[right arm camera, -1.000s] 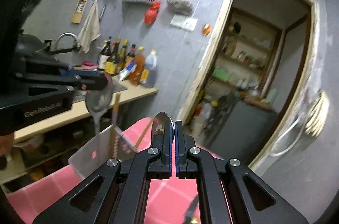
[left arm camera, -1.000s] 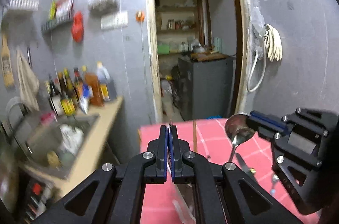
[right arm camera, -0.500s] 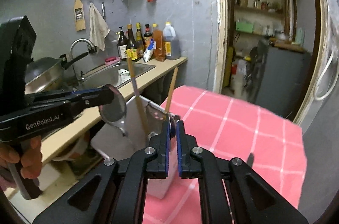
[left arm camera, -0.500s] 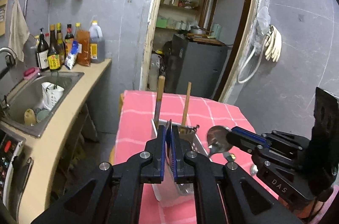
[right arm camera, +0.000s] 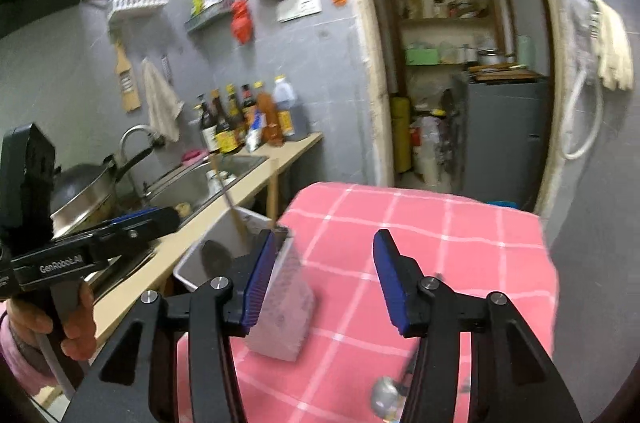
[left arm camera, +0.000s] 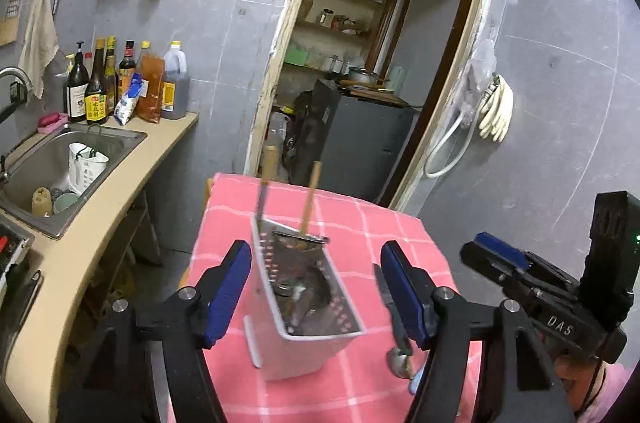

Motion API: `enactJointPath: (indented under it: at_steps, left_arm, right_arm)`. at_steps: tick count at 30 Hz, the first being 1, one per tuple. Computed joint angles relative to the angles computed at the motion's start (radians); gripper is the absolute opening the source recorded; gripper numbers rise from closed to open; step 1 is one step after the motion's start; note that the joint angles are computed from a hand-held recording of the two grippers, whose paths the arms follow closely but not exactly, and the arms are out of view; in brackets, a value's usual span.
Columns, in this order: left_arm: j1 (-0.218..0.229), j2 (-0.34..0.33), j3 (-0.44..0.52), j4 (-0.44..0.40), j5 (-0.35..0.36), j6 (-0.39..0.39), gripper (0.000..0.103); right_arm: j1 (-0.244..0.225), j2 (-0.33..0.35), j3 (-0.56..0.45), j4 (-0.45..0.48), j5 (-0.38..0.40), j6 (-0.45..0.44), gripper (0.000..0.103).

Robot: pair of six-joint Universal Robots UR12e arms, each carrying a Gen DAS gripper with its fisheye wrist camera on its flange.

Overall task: Organize utensils
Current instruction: 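Open both tools to drop the spoons into the caddy, then move both tools back over the knife and remaining spoons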

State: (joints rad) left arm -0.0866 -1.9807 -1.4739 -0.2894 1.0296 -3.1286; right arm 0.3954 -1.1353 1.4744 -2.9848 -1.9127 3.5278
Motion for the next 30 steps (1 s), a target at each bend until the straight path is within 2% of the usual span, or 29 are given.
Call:
enactJointPath:
  at_steps: [1, 2, 5, 6, 8, 11, 14, 22, 27, 30]
  left_arm:
    - [-0.004, 0.002, -0.003, 0.006, 0.002, -0.003, 0.067]
    - [-0.01, 0.004, -0.007, 0.012, 0.002, -0.007, 0.075]
    - [-0.029, 0.008, -0.017, 0.047, -0.003, -0.008, 0.084]
    - [-0.037, 0.009, -0.018, 0.049, -0.006, 0.002, 0.085]
    - [-0.055, 0.011, -0.02, 0.045, -0.003, 0.019, 0.093]
    - [-0.081, 0.009, -0.022, 0.042, -0.009, 0.032, 0.096]
    - [-0.103, 0.002, -0.014, -0.014, -0.01, 0.05, 0.096]
    - [-0.156, -0.02, 0.0, -0.186, 0.042, 0.063, 0.096]
    - [-0.185, -0.027, -0.008, -0.264, 0.113, 0.071, 0.096]
    - [-0.193, -0.038, -0.004, -0.303, 0.152, 0.048, 0.096]
  right_arm:
    - [-0.002, -0.014, 0.021, -0.008, -0.019, 0.014, 0.055]
    - [-0.004, -0.024, 0.035, -0.016, -0.032, 0.024, 0.065]
    - [-0.012, -0.064, 0.098, -0.052, -0.082, 0.06, 0.081]
    - [-0.018, -0.081, 0.126, -0.054, -0.096, 0.075, 0.083]
    - [-0.027, -0.106, 0.157, -0.039, -0.112, 0.097, 0.093]
    - [-0.047, -0.14, 0.212, -0.021, -0.112, 0.136, 0.094]
    - [-0.077, -0.169, 0.263, 0.017, -0.063, 0.19, 0.094]
    - [-0.172, -0.19, 0.378, 0.009, 0.187, 0.26, 0.094]
    - [-0.21, -0.159, 0.397, -0.008, 0.312, 0.25, 0.094]
    - [-0.228, -0.13, 0.388, -0.012, 0.385, 0.218, 0.092]
